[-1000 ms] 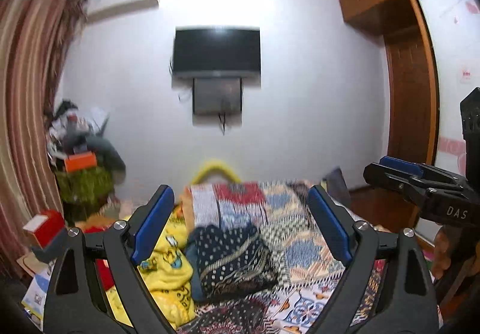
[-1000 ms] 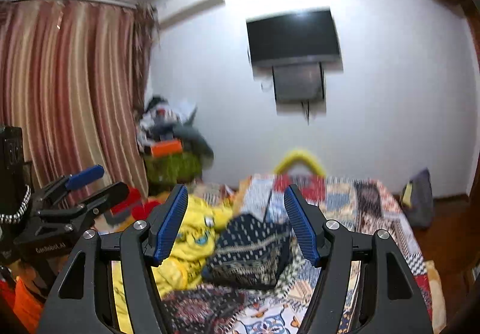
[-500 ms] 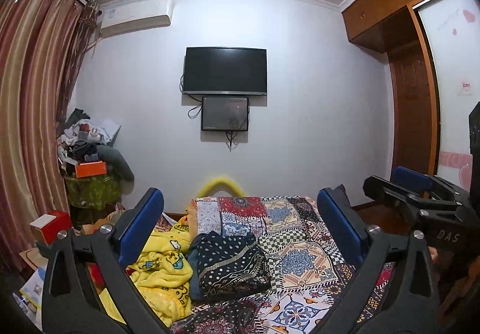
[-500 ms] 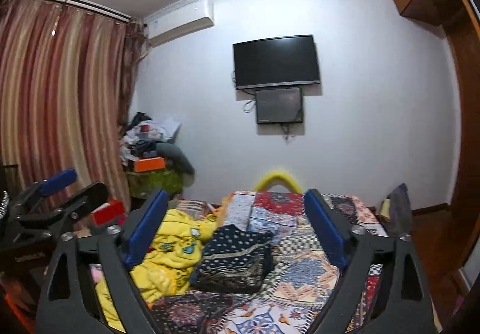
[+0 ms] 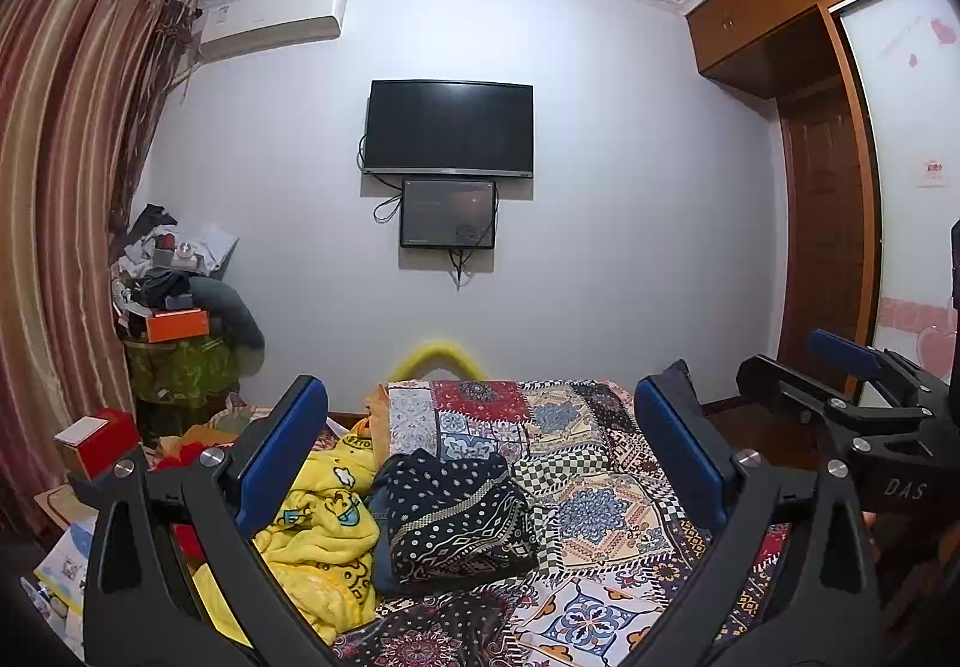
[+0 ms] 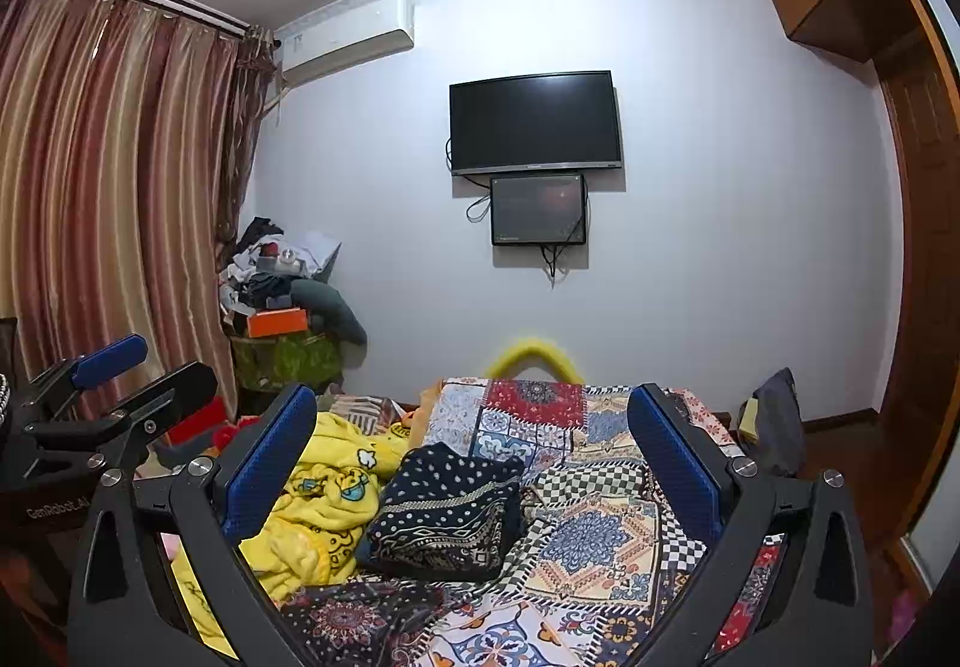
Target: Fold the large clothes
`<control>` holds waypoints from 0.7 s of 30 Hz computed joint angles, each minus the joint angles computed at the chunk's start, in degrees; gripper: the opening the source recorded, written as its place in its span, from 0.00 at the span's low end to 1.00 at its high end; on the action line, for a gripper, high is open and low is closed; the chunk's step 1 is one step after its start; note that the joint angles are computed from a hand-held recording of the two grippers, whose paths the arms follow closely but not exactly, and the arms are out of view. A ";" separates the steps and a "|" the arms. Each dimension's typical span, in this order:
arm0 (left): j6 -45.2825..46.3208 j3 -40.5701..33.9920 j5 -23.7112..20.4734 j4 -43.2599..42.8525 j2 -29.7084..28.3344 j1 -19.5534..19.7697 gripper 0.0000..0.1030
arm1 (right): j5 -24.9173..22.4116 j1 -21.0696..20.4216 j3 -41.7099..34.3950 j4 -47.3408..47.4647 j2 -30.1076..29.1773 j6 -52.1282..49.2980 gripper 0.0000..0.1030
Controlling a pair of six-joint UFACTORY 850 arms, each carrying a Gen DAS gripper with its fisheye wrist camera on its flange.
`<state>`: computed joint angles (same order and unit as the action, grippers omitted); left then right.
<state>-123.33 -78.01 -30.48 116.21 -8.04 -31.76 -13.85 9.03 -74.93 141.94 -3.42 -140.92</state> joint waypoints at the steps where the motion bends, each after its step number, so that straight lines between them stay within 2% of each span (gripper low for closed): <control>1: 0.08 0.01 0.06 -0.02 -0.07 0.08 1.00 | 0.15 -0.02 -0.01 0.05 0.01 -0.08 1.00; 13: 1.42 -1.05 0.27 -1.88 -1.31 0.44 1.00 | 0.73 -0.25 0.08 -1.77 0.26 2.28 1.00; 21: 2.66 -1.65 0.25 -2.83 -1.82 0.55 1.00 | 0.42 -1.02 -0.17 -8.03 0.43 9.61 1.00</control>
<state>-120.67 -79.66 -30.23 113.37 -9.86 -31.22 -13.43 8.01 -75.10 133.91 -2.99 -131.31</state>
